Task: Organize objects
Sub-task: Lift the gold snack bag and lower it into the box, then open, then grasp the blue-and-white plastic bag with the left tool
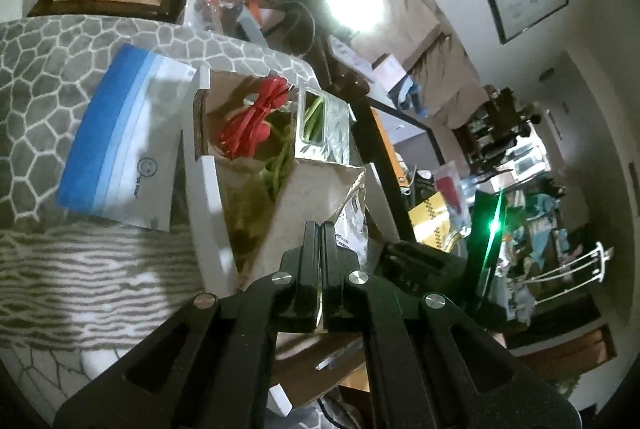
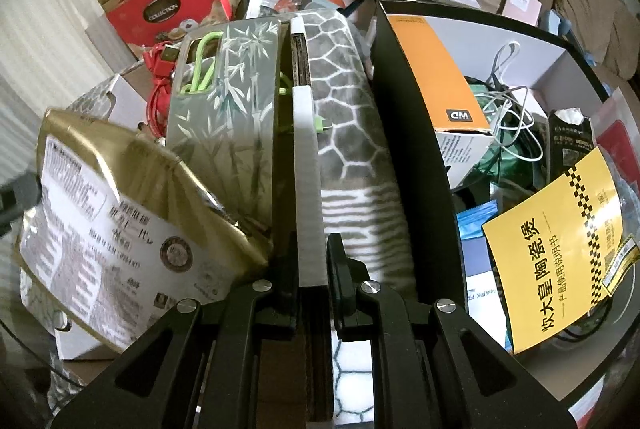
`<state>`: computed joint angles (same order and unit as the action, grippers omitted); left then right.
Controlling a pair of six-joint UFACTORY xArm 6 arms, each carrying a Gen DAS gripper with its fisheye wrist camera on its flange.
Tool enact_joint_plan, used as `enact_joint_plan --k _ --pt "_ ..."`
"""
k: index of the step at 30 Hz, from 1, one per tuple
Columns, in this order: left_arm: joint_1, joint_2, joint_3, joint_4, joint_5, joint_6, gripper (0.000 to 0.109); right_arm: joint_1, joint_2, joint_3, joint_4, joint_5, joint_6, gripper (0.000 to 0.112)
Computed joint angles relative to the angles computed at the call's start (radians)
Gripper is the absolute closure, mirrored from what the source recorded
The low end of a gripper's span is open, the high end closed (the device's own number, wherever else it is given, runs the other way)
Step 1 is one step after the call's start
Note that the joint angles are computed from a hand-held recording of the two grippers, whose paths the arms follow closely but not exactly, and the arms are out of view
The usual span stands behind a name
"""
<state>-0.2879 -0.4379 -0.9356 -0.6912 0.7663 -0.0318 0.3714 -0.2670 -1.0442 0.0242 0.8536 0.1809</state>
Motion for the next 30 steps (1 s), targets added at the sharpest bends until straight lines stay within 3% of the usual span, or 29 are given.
enact_joint_plan --k 3,9,12,16,18,20,23,26,30 --pt "-0.052 -0.028 0.013 0.138 -0.02 -0.07 0.107 -0.006 -0.001 0.001 0.024 0.0 -0.001 0.1" --pt "-0.142 -0.031 0.002 0.377 0.057 -0.153 0.105 -0.008 -0.006 0.005 0.038 0.002 0.0 0.099" --pt "-0.16 0.003 -0.021 0.411 0.13 -0.146 0.105 -0.005 -0.006 0.003 0.032 0.002 0.008 0.099" --pt "-0.162 0.003 -0.006 0.427 0.142 -0.129 0.104 -0.008 -0.008 0.006 0.041 -0.003 0.004 0.099" --pt "-0.158 0.0 -0.015 0.423 0.161 -0.126 0.095 -0.009 -0.007 0.005 0.041 -0.003 0.002 0.099" --pt "-0.142 -0.012 -0.019 0.392 0.171 -0.116 0.069 -0.01 -0.005 0.003 0.041 -0.002 0.001 0.099" --pt "-0.105 -0.049 -0.008 0.309 0.153 -0.087 0.051 -0.01 -0.006 0.004 0.043 -0.005 0.0 0.099" --pt "-0.033 -0.065 -0.019 0.162 0.173 -0.003 0.048 -0.01 -0.006 0.004 0.047 -0.007 0.0 0.099" --pt "0.04 -0.056 -0.056 0.185 0.168 -0.007 0.042 -0.01 -0.006 0.005 0.044 -0.006 0.0 0.099"
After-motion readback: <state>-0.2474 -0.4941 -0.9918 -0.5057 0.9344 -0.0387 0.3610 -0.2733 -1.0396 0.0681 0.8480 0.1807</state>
